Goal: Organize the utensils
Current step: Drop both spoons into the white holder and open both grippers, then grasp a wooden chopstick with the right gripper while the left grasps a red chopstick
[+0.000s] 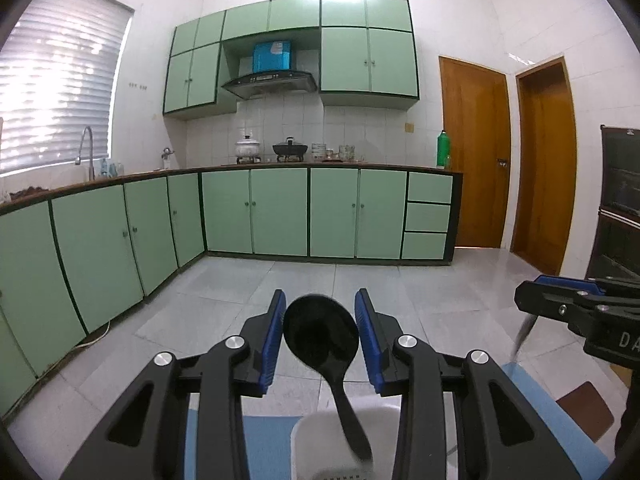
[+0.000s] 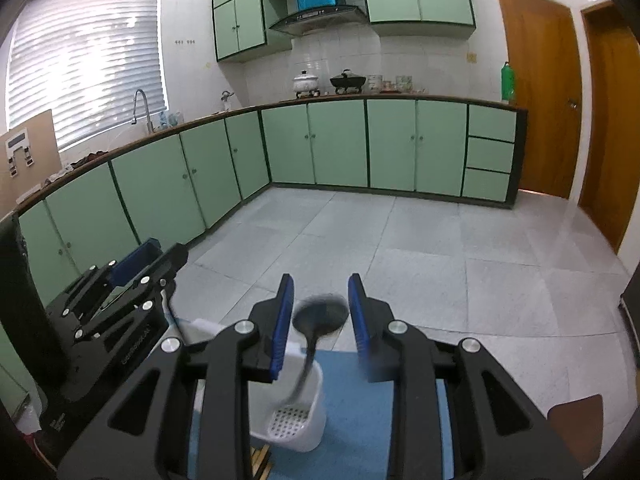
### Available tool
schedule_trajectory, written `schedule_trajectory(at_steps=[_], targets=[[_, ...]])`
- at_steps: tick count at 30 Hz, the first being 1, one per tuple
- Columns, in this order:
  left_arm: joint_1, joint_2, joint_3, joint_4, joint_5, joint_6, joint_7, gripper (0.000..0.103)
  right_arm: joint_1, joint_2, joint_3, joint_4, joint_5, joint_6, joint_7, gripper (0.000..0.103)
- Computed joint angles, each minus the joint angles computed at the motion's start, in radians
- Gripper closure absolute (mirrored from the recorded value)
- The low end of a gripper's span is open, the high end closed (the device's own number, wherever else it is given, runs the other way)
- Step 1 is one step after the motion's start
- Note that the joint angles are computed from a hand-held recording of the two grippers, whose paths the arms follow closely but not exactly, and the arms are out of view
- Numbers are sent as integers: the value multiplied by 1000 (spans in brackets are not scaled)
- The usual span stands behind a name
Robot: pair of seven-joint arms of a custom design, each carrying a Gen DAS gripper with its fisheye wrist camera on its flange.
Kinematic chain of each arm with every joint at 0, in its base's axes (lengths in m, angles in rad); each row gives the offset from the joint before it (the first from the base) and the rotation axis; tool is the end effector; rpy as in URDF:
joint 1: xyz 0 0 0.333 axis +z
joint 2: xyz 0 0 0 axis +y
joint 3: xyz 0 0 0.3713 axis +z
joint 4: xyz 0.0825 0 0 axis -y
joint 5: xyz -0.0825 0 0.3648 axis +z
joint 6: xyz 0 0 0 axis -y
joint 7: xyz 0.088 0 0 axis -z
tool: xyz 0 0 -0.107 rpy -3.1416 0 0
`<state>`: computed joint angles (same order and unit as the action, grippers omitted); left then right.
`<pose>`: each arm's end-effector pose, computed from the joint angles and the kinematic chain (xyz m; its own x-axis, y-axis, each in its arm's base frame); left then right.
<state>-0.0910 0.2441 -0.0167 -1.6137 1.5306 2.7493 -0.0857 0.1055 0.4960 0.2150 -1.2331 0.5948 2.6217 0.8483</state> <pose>0.6625 -0.1108 0.6134 0.2997 -0.9540 0.0134 -0.2612 -0.0955 -0.9605 0.7377 0.1773 0.6461 0.5917 -0.8011 -0.0900 -0.4535 -0.2385 -0.8588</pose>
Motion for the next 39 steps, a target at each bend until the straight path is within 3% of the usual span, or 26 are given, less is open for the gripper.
schedule_trajectory(at_steps=[4, 8, 10, 15, 20, 27, 35, 39], targets=[[-1, -64, -7, -64, 66, 0, -81, 62, -28, -52, 20, -73, 58, 30, -36, 58], [18, -149, -40, -154, 63, -8, -86, 47, -63, -152, 27, -222, 168, 75, -113, 44], [25, -204, -61, -223, 5, -32, -54, 42, -79, -213, 25, -310, 244, 83, -183, 34], [51, -345, -106, -440, -145, 7, 0, 25, -62, -383, -38, -584, 329, 83, -266, 23], [39, -447, -165, -642, -428, -48, 191, 21, -6, -522, -107, -848, 263, 79, -204, 23], [38, -548, -230, -827, -676, -106, 293, 21, 77, -650, -164, -1083, 141, 64, -93, 23], [60, -590, -294, -872, -746, -143, 325, 21, 175, -708, -214, -1157, 79, 81, -61, 25], [62, -593, -302, -876, -759, -140, 330, 21, 195, -707, -213, -1167, 26, 106, -38, 33]])
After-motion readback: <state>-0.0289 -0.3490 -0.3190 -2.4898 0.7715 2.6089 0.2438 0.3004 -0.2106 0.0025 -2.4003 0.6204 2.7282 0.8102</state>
